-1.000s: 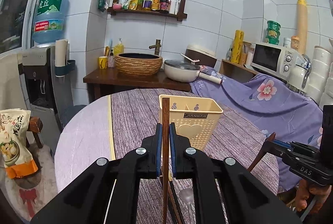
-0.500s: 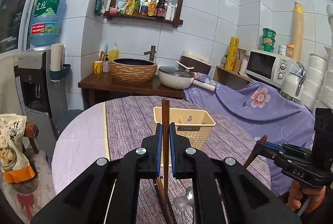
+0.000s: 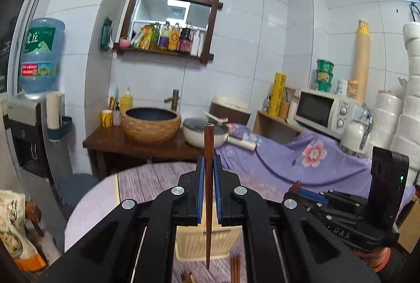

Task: Organize utensils
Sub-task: 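Lift both held utensils and lower them upright into the cream holder, then open both tools to release the utensils inside the holder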

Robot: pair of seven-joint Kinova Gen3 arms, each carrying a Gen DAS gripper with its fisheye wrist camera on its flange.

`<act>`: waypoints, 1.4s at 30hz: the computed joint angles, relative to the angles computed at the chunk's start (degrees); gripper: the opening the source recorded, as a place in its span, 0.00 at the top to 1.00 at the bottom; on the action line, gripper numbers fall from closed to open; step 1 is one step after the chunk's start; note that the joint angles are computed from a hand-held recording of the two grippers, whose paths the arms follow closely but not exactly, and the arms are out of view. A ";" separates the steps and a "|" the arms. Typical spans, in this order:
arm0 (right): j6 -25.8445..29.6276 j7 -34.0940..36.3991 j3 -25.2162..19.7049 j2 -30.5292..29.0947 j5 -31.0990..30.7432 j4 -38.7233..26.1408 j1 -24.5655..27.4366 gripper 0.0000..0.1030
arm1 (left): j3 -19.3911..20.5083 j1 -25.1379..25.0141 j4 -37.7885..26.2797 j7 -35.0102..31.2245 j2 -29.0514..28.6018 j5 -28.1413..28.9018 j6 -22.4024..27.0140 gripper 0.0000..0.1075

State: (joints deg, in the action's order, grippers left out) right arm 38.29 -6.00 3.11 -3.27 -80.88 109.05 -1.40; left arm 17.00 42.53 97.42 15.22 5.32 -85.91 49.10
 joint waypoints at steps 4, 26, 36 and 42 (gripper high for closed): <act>-5.56 -2.52 -1.81 1.37 -0.05 -4.65 -1.69 0.84 | -1.62 -1.29 -5.51 -1.98 1.72 0.91 -0.61 0.93; -18.53 0.01 -10.10 12.50 -2.54 -5.23 -1.71 0.84 | -10.64 0.19 -7.07 -1.96 11.52 7.16 -5.80 0.93; -20.01 -5.60 -12.76 14.78 4.23 -5.55 -0.20 0.84 | -13.05 0.95 -7.10 -3.68 13.81 10.74 -8.05 0.93; -21.09 -5.41 -14.87 15.25 3.91 -5.34 1.38 0.84 | -14.22 1.00 -7.87 -5.95 14.75 13.55 -9.17 0.93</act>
